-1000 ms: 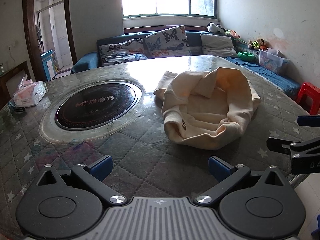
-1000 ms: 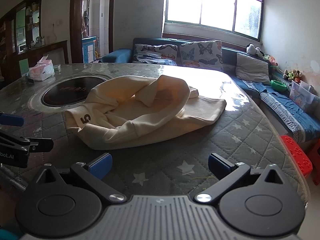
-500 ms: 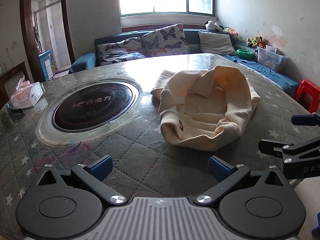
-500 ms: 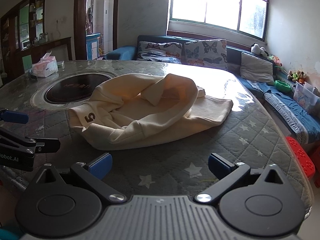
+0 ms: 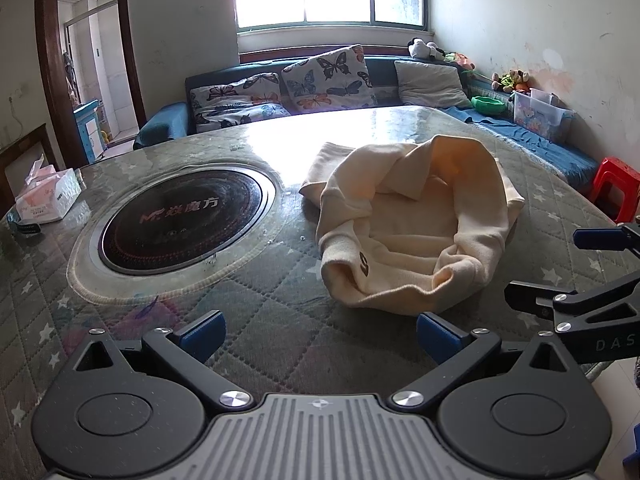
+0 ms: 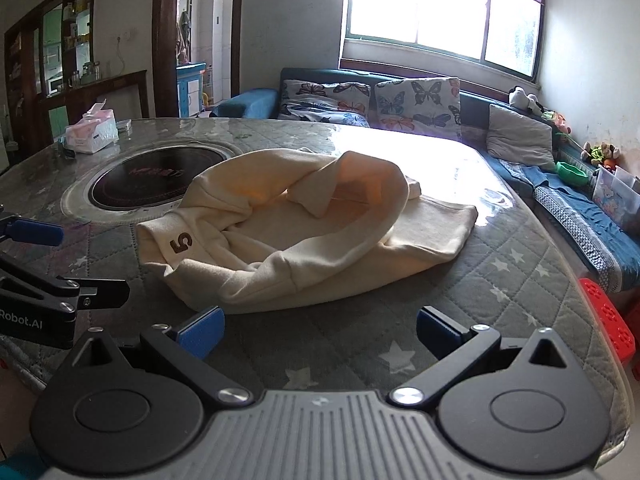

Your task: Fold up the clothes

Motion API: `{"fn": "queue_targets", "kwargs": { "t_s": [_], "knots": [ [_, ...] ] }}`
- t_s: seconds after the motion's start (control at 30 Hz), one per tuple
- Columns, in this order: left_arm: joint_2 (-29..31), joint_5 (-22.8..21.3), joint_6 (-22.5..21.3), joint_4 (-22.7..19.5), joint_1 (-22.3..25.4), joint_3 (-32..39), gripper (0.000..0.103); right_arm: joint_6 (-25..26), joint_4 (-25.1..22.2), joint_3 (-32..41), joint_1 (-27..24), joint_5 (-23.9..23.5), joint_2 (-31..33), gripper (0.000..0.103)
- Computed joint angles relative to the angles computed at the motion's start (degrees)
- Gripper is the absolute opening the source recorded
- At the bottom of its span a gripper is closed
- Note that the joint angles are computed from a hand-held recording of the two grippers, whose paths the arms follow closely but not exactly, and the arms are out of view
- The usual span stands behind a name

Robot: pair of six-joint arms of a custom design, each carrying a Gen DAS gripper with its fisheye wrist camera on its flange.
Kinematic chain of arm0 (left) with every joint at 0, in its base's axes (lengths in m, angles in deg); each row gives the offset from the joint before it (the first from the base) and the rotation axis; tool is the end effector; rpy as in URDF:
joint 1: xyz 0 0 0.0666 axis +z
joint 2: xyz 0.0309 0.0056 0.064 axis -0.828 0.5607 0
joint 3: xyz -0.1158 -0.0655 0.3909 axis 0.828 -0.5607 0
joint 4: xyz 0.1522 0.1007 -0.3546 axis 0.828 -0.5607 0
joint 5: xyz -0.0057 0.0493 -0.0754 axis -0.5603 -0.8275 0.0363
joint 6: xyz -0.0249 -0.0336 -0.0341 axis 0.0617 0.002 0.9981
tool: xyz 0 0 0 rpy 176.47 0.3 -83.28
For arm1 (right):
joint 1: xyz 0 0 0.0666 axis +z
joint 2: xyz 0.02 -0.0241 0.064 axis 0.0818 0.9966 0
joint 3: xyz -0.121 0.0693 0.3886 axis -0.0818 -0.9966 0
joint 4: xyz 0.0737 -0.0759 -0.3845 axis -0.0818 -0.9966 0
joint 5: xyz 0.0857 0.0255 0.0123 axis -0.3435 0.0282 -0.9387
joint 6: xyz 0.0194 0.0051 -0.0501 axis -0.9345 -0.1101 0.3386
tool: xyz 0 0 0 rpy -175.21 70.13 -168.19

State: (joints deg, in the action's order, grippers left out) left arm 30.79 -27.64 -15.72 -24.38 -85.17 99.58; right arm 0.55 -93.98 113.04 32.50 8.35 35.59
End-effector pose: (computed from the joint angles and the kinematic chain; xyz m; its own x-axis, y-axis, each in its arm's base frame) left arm 0.5160 -0.2691 0.4789 -0.6360 -0.0635 -0.7690 -0.1628 0.9852 0.0533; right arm 0.5530 0.2929 0.4486 -0.4720 -0.3707 -0.7998 -0.5496 0.8331 -0.0618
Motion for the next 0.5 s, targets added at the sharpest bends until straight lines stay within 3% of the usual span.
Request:
{"fn": "queue_targets", "kwargs": {
  "t_s": [0.5],
  "knots": [
    [2.3,1.3,-6.5,1.8,2.5,4.7,0.103,1.3,-1.6,8.5,-0.6,-0.2,4.9,0.103]
  ]
}}
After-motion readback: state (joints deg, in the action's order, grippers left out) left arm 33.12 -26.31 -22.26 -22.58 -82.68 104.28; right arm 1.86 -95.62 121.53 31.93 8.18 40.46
